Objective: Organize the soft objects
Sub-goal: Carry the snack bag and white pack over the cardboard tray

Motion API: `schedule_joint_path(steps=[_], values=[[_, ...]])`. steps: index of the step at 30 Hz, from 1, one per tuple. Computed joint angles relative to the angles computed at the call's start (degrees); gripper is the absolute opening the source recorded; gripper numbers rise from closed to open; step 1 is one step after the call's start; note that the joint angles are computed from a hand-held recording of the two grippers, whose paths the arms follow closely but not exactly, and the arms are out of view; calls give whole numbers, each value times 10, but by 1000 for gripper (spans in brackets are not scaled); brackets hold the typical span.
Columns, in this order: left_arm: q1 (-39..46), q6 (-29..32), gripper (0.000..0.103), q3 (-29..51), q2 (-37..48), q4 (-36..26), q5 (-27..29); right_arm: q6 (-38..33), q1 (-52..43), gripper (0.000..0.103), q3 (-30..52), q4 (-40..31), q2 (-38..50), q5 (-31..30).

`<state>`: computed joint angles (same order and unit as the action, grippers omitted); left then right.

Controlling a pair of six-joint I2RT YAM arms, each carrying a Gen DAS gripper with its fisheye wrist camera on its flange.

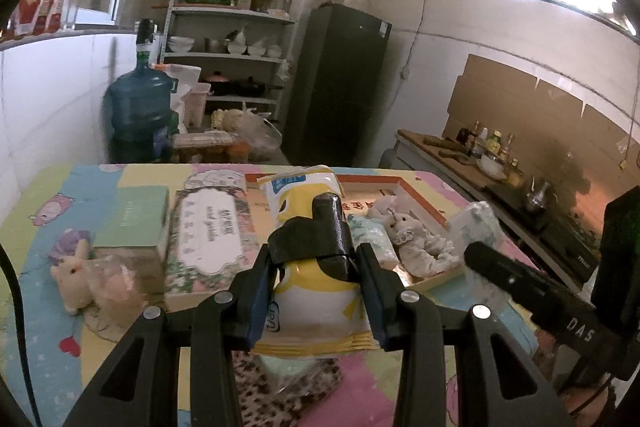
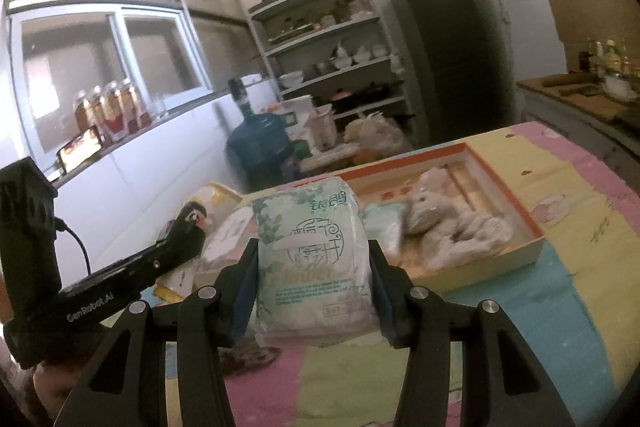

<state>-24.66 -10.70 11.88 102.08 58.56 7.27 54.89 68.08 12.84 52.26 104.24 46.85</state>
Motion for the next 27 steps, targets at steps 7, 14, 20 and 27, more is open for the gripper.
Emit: schedule_joint_path(steps=[7,14,20,27], values=[[-38,-17,41,62,50,-28,-31,-47,-68,52,-52,71,-12,-26],[-60,-34,41,122,100,-61,-51,-99,-157,52,-85,175,26,-86],[-67,-43,41,165,138,-86,-60,-138,-240,53,-90,267,96,-159],[-68,-54,41,200,170,-117,-73,-172,-321,52,-66,308,156,-239]])
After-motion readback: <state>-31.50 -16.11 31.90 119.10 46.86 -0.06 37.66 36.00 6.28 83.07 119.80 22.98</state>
